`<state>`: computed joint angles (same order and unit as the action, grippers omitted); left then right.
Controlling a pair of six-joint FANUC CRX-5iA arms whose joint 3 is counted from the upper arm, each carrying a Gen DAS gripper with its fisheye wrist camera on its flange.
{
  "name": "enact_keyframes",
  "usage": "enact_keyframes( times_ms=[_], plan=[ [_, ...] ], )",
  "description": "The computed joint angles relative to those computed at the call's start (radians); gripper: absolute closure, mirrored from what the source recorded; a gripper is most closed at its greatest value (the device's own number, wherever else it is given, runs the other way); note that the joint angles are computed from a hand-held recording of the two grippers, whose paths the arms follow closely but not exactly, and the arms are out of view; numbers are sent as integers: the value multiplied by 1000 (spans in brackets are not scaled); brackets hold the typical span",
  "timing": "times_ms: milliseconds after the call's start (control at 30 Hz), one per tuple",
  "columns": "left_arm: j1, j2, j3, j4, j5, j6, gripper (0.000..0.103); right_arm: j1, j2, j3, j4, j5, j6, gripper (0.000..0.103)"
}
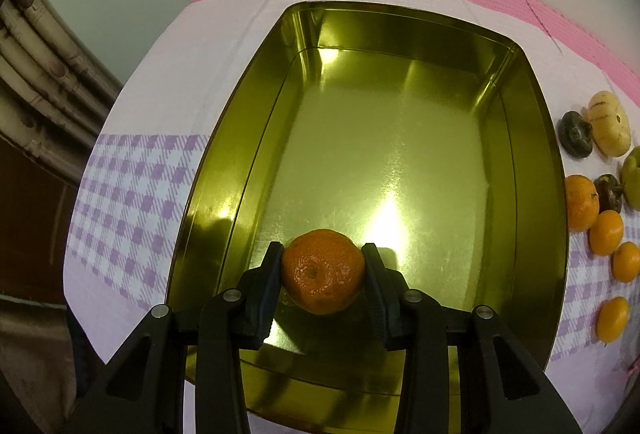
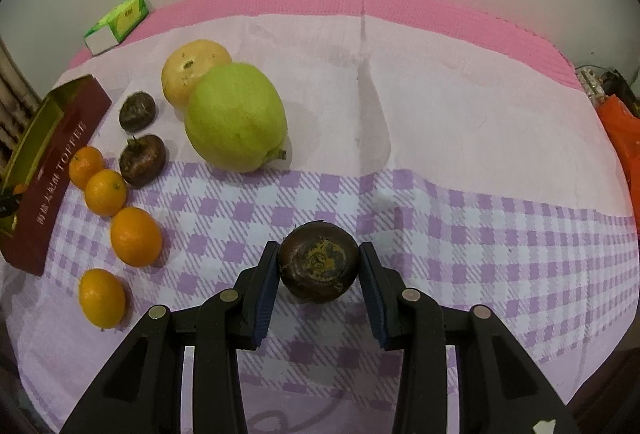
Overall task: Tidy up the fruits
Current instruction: 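Carry the tangerine into the gold tray and open the left gripper while the right holds the persimmon, then move the persimmon over the gold tray and open the right gripper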
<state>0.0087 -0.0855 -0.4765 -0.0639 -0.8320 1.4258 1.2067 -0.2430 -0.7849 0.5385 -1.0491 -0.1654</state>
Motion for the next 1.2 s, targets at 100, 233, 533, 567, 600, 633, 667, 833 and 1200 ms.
enact_keyframes(
  times_ms=[100, 233, 533, 567, 600, 633, 667, 833, 1200],
  plan=[
    [3, 0, -1, 7, -2, -7, 62, 5, -15, 8, 16, -21, 5, 66],
    [19, -23, -21, 40, 14, -38, 54, 10, -15, 37, 46, -35, 27, 66],
    [64, -146, -86, 139, 70, -125, 38, -32, 109, 174, 91, 107, 196, 66],
    [77, -161, -94, 155, 77, -135, 37, -36, 127, 191, 91, 133, 219, 66],
    [88, -168, -92, 158, 81, -129, 33, -43, 150, 215, 90, 160, 250, 66],
    [102, -178, -94, 160, 85, -123, 30, -45, 173, 236, 92, 179, 269, 66],
    [115, -186, -96, 161, 87, -117, 30, -50, 198, 262, 86, 204, 300, 66],
    [183, -200, -88, 151, 67, -60, 29, -60, 316, 373, 90, 294, 424, 66],
    [248, -200, -98, 158, 54, -16, 26, -80, 550, 651, -54, 276, 724, 66]
  ],
)
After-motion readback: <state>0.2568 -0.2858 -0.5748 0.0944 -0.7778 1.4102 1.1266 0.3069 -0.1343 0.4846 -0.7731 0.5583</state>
